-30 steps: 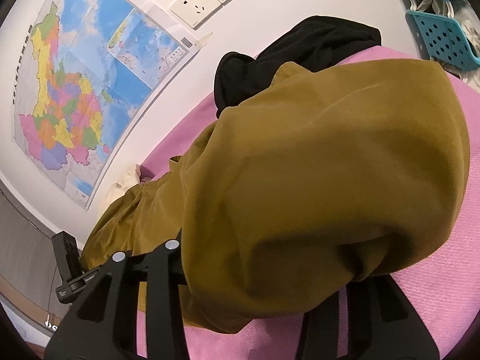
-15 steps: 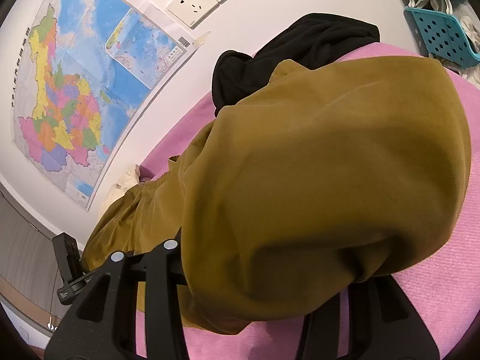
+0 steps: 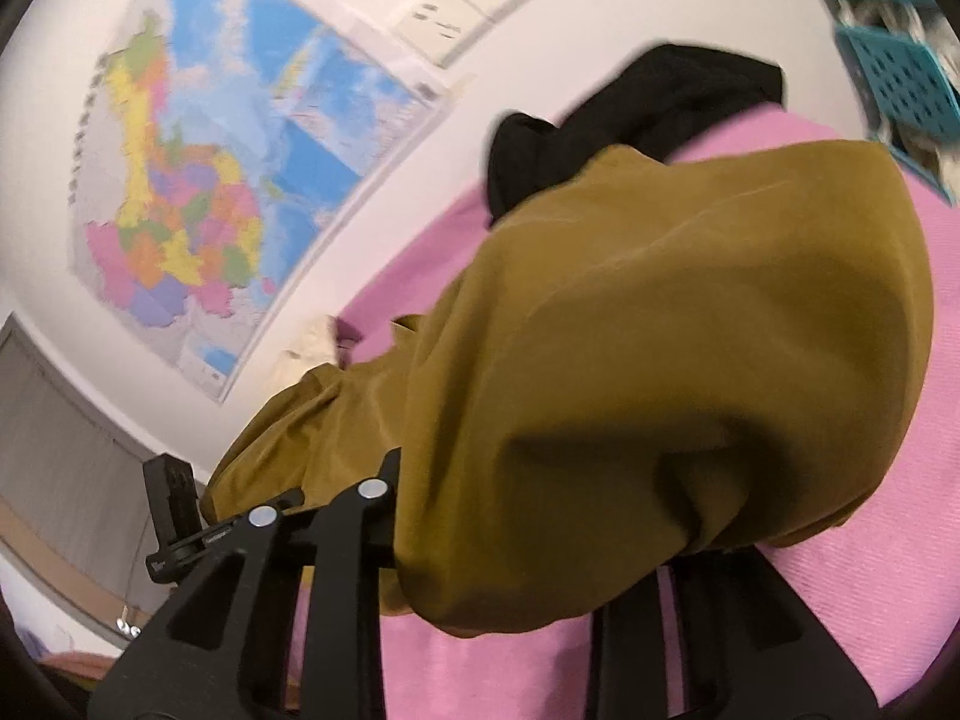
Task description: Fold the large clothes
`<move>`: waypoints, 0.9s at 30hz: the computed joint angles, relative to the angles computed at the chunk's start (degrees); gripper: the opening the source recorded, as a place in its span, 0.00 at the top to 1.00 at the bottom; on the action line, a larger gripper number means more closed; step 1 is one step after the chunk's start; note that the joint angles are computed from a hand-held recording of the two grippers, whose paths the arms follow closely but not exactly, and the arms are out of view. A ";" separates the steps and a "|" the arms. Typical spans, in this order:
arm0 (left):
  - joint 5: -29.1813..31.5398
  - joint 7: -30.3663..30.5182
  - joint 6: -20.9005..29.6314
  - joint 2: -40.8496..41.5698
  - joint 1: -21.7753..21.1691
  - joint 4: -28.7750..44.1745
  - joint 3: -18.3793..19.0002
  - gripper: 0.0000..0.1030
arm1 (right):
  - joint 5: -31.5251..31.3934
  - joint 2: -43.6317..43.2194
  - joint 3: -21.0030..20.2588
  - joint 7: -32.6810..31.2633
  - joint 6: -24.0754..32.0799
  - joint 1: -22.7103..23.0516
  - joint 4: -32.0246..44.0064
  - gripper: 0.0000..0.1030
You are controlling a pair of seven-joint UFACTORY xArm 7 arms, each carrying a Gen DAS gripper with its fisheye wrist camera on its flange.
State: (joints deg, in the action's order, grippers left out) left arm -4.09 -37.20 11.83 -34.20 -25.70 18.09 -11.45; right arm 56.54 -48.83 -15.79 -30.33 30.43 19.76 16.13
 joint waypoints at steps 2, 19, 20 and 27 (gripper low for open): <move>-0.24 0.18 -0.10 1.23 -0.08 0.18 0.42 0.65 | 0.18 1.57 -0.32 -0.41 0.07 0.12 -0.07 0.67; 5.12 -5.42 -4.06 5.46 5.59 0.74 -4.97 0.46 | 16.50 10.18 4.14 -11.65 -6.00 2.57 1.90 0.56; 5.51 -5.85 -3.79 5.55 5.92 0.98 -5.28 0.46 | 16.52 10.51 4.26 -12.19 -5.12 2.10 2.19 0.60; 8.82 -9.21 -2.56 4.31 8.46 1.71 -7.68 0.66 | 16.38 9.88 6.19 -12.58 -1.19 -0.85 3.54 0.75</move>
State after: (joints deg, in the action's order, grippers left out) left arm 4.73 -46.41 9.27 -29.89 -17.24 19.80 -19.13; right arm 72.92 -38.95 -9.61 -42.91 29.24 18.91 19.67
